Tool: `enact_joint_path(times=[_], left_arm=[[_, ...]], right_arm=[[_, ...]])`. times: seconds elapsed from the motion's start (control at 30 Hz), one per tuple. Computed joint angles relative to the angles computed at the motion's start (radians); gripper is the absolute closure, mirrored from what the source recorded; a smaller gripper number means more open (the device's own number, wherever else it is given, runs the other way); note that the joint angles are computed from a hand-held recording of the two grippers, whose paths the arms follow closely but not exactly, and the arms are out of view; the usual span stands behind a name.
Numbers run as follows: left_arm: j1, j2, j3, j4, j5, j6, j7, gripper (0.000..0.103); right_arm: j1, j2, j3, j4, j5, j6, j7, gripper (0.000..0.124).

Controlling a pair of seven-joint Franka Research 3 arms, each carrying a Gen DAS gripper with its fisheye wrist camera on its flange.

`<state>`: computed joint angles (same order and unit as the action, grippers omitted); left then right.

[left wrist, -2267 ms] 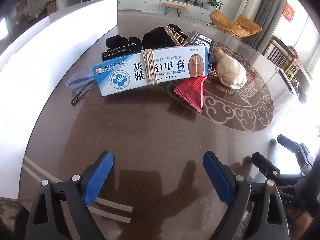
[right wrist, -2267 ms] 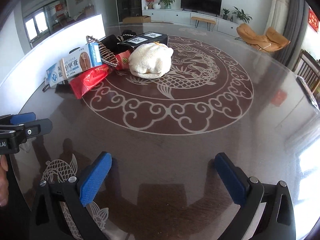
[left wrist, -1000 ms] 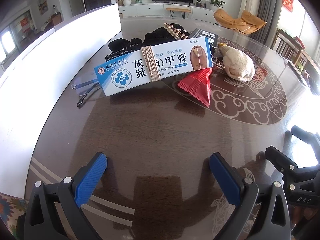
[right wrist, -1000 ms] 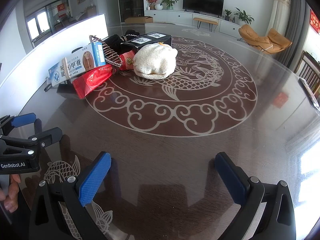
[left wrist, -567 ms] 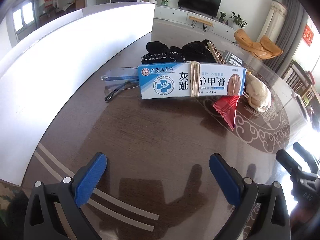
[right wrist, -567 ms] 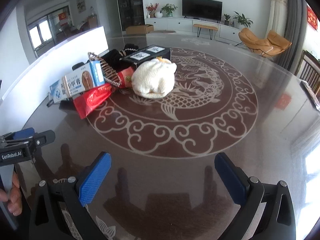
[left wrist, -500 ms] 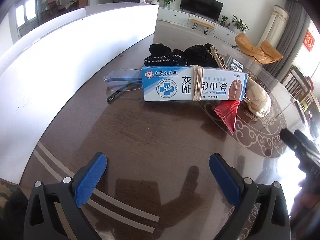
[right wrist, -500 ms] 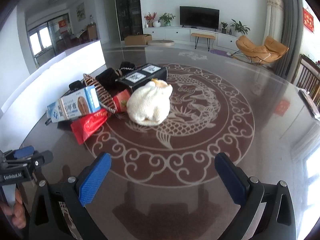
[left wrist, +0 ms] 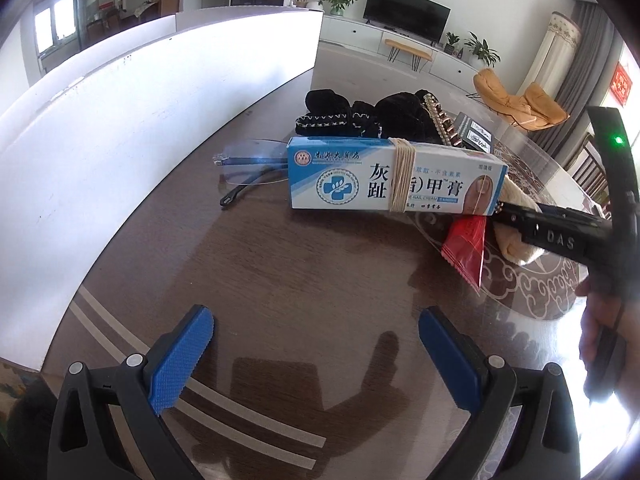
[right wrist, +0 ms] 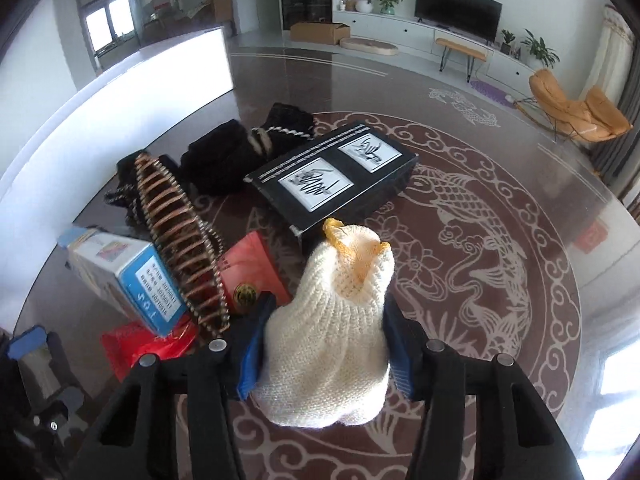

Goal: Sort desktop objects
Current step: 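Grasp the cream knitted pouch with the right gripper and lift it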

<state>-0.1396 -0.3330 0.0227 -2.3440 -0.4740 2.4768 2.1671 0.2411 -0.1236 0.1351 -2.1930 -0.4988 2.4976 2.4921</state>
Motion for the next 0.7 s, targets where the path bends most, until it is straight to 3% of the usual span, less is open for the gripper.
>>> enact_joint_path(times=[0.07,0.17,0.37,0.47,0.6,0.7], left_arm=[[0.000,0.002,-0.001,0.005,0.000,-0.003,-0.006,0.000],[-0.003,0.008,0.009,0.015,-0.026,-0.018,0.004,0.000],[-0.008,0.008,0.025,0.034,-0.104,-0.089,0.067,0.000],[-0.007,0.000,0.009,0.027,-0.108,-0.102,0.105,0.000],[-0.015,-0.009,-0.018,0.012,-0.064,-0.078,0.123,0.000],[-0.020,-0.015,-0.025,0.004,-0.037,-0.064,0.123,0.000]], right_arm=[[0.040,-0.030,0.006,-0.043,0.075,0.048,-0.142,0.071],[0.061,-0.086,0.045,-0.090,0.085,0.007,-0.173,0.071],[-0.002,-0.248,0.132,-0.216,0.005,-0.107,0.068,0.071],[-0.022,-0.318,0.163,-0.276,-0.021,-0.123,0.161,0.069],[-0.041,-0.384,0.210,-0.327,-0.053,-0.133,0.251,0.038],[-0.043,-0.395,0.227,-0.343,-0.064,-0.146,0.286,0.034]])
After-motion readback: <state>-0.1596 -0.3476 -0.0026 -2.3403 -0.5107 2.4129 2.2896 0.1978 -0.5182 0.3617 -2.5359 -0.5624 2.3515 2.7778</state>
